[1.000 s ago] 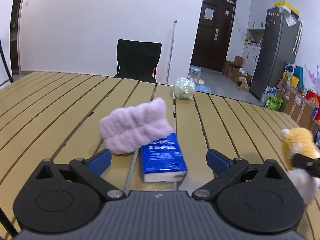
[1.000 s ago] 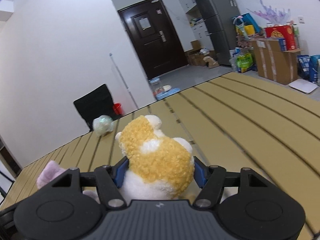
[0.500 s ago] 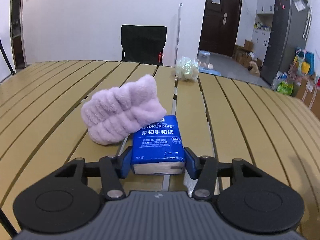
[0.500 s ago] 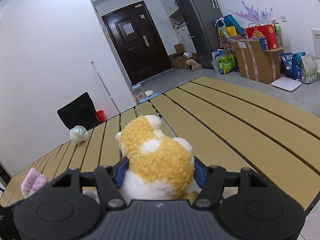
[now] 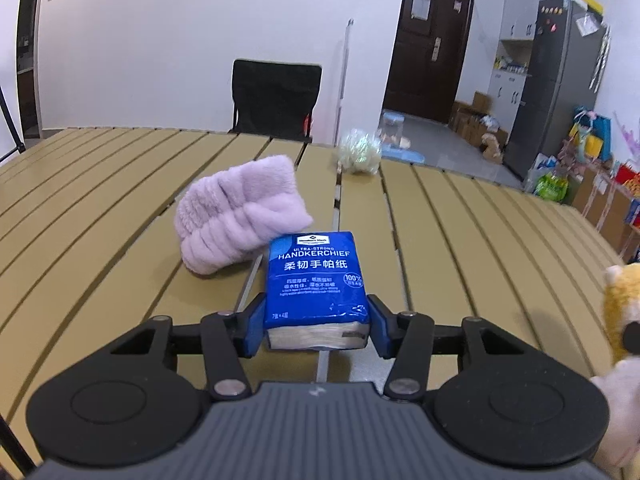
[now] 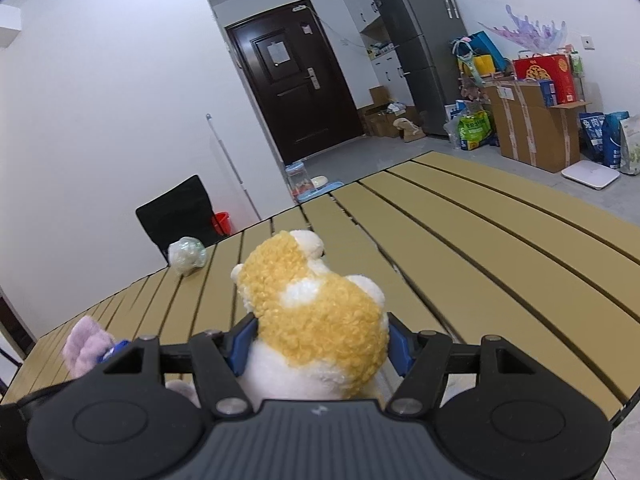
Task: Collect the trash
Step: 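Lift the plush and tissue packet and carry both toward the black bin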
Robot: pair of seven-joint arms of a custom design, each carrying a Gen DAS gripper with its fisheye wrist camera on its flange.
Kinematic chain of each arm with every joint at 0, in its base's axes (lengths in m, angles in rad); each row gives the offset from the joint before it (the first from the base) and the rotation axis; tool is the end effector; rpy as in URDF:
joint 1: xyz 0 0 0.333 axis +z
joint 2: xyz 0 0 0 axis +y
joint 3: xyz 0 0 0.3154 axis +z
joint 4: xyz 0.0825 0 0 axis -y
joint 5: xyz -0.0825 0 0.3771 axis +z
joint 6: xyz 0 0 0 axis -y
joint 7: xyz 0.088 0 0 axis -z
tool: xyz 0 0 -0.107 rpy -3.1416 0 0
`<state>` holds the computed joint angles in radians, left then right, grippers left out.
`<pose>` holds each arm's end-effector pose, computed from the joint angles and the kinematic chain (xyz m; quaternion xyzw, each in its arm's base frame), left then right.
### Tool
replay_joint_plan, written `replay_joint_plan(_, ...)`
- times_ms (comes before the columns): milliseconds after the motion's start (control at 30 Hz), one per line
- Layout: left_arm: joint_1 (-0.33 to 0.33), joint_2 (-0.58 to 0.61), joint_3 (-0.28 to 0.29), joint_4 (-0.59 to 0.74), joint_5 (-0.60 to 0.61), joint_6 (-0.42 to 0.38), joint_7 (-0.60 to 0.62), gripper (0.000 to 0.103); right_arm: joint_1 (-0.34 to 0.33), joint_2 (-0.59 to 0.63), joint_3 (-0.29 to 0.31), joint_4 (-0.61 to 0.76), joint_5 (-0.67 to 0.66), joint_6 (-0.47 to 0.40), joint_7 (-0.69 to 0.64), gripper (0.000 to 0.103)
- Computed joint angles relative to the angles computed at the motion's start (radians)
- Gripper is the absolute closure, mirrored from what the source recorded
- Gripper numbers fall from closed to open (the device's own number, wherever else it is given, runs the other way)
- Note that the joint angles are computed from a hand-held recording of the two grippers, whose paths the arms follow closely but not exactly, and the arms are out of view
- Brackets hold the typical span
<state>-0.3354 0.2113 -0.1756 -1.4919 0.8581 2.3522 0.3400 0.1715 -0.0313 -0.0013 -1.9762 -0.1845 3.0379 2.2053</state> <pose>0.5926 -0.3047 0.6303 -0.7184 0.5187 -0.3234 0.3319 0.5779 0.1135 0.6176 -0.5094 0.6853 -0.2451 0.4592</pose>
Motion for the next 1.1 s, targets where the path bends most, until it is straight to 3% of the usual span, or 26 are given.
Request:
replay_joint_plan(533, 0.052, -0.275, -0.069, -0.297, 0.052, 0.094, -0.064, 0.051, 0.071, -0.157, -0.024, -0.160, -0.017, 0.041, 0.037, 0.039)
replay_joint_plan(800, 0.090, -0.431, -0.108, -0.454, 0.062, 0.132, -0.095, 0.051, 0.074, -0.248, -0.001, -0.261, -0.118, 0.072, 0.141, 0.039)
replay_joint_plan(967, 0.104, -0.530, -0.129, -0.545, 0.043, 0.144, -0.084, 0.051, 0.031, -0.319, 0.052, -0.334, -0.219, 0.095, 0.224, 0.039)
replay_joint_plan(1100, 0.112, -0.602, -0.137, -0.614, 0.009, 0.152, -0.085, 0.051, 0.045, -0.367, 0.050, -0.381, -0.262, 0.108, 0.253, 0.039)
